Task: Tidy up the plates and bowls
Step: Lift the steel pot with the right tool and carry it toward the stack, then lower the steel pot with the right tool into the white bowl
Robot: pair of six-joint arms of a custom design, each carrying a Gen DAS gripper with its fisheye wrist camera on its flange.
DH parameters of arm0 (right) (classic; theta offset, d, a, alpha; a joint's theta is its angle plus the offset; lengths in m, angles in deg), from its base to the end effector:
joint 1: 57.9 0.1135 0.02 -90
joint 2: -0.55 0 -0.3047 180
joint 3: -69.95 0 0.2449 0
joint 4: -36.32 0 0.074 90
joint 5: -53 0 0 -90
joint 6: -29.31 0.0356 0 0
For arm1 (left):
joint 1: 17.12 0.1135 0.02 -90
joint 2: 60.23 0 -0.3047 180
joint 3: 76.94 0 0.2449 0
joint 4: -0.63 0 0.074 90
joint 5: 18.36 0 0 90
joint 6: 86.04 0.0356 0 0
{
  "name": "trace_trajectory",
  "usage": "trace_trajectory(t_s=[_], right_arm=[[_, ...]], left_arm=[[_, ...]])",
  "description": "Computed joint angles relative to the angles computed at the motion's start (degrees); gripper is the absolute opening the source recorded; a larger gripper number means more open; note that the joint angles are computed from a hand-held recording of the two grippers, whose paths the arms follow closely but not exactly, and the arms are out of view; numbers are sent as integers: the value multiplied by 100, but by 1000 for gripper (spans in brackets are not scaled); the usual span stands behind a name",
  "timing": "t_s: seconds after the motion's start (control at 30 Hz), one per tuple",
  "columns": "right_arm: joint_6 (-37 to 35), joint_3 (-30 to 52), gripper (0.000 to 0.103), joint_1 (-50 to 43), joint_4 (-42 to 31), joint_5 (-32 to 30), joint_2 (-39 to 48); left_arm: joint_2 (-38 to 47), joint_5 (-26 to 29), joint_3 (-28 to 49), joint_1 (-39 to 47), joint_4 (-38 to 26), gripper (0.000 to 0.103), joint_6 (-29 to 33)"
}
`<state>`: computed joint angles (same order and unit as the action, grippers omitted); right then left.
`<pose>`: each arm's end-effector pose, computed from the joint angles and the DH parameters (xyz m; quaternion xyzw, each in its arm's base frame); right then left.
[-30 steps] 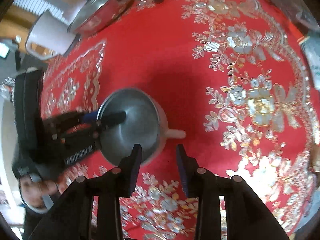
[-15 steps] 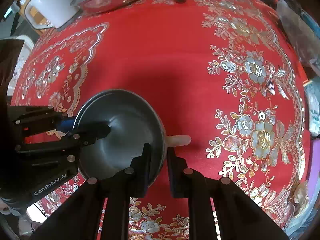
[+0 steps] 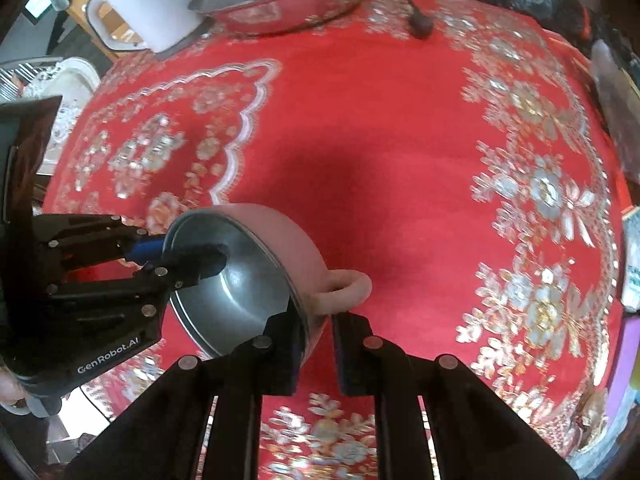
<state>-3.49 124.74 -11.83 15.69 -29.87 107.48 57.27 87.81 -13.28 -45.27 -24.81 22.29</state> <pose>0.2054 0.2068 0.1072 0.1050 0.9812 0.0791 0.1410 0.2822 -0.1622 0.0797 0.4010 0.9006 -0.1474 0.0802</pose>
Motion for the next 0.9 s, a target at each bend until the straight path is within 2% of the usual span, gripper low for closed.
trace_trajectory(t_s=[0.37, 0.73, 0.9], right_arm=[[-540, 1723, 12, 187, -697, -326, 778], [-1309, 4571, 12, 578, -2215, -464, 1968], [-1656, 6321, 12, 785, -3165, -493, 2728]], left_arm=[[-507, 116, -37, 1488, -526, 15, 866], [-980, 326, 166, 3478, -1149, 15, 1870], [-1040, 482, 558, 4393, -1653, 15, 2311]])
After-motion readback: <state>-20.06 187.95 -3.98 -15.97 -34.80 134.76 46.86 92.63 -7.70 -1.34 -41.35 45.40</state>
